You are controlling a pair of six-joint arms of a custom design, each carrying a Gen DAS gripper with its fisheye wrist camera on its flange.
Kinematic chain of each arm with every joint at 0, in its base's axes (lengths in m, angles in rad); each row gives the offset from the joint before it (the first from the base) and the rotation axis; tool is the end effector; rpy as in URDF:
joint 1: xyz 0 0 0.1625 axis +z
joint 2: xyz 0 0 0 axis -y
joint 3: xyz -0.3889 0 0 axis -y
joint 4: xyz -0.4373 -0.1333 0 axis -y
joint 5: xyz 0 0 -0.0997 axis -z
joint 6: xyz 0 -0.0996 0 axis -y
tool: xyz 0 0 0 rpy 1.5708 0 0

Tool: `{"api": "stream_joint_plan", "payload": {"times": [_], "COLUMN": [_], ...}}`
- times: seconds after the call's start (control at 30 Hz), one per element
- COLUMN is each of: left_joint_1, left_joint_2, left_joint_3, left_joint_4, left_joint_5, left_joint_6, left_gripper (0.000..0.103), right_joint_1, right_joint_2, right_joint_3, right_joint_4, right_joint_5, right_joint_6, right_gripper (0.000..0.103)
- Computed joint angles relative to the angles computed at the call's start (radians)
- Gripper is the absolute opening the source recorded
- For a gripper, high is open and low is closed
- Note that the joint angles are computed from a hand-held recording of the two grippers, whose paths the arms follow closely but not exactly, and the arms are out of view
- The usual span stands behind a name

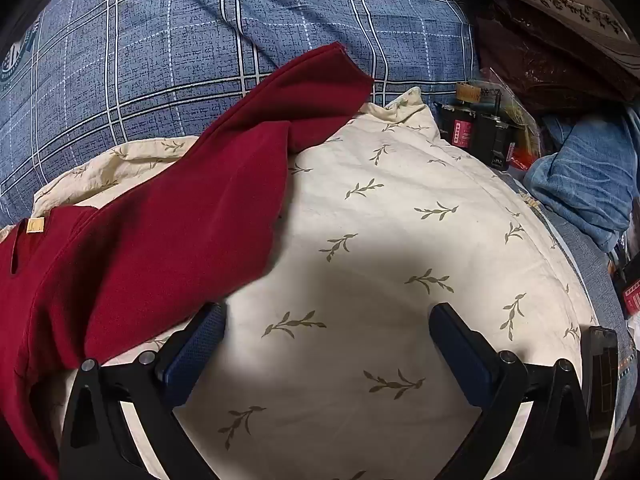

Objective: Fold small clothes

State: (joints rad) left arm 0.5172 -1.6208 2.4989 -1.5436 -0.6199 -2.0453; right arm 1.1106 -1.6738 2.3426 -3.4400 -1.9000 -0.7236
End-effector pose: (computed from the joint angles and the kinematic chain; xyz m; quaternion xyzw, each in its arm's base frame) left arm -0.1338 -0.3227 0.1002 -0.2043 0.7985 -0.4032 0.3975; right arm -0.0991 -0.4275 0.3370 0.0152 -0.8192 0.3869 0.4231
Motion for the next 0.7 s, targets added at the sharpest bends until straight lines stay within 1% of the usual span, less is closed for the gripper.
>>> {"api": "stream_joint_plan", "payload": {"times": [0.07,0.13,0.7], "left_joint_1": [-0.005,-0.001,-0.001], "left_joint_2": [-0.021,-0.005,-0.002], "left_joint_3": [0.018,0.004,0.003], "left_joint_4": [-0.028,-0.006,-0.005], "left_joint_5": [0.007,0.002,0.001], "left_joint_6": [0.005,0.001,0.001], "left_gripper": [0.102,0.102,0.102], "right_joint_1": [0.0,0.0,0.0], "right_joint_2": [0.001,0.001,0.0], "right_joint_3": [0.0,0.0,0.0], "right_joint_4": [-0.002,-0.002,0.0], "right_joint_5": [0.0,0.0,0.0], "right_joint_6": [-0.001,-0.001,0.0], "right_gripper": [0.103,0.103,0.103]}}
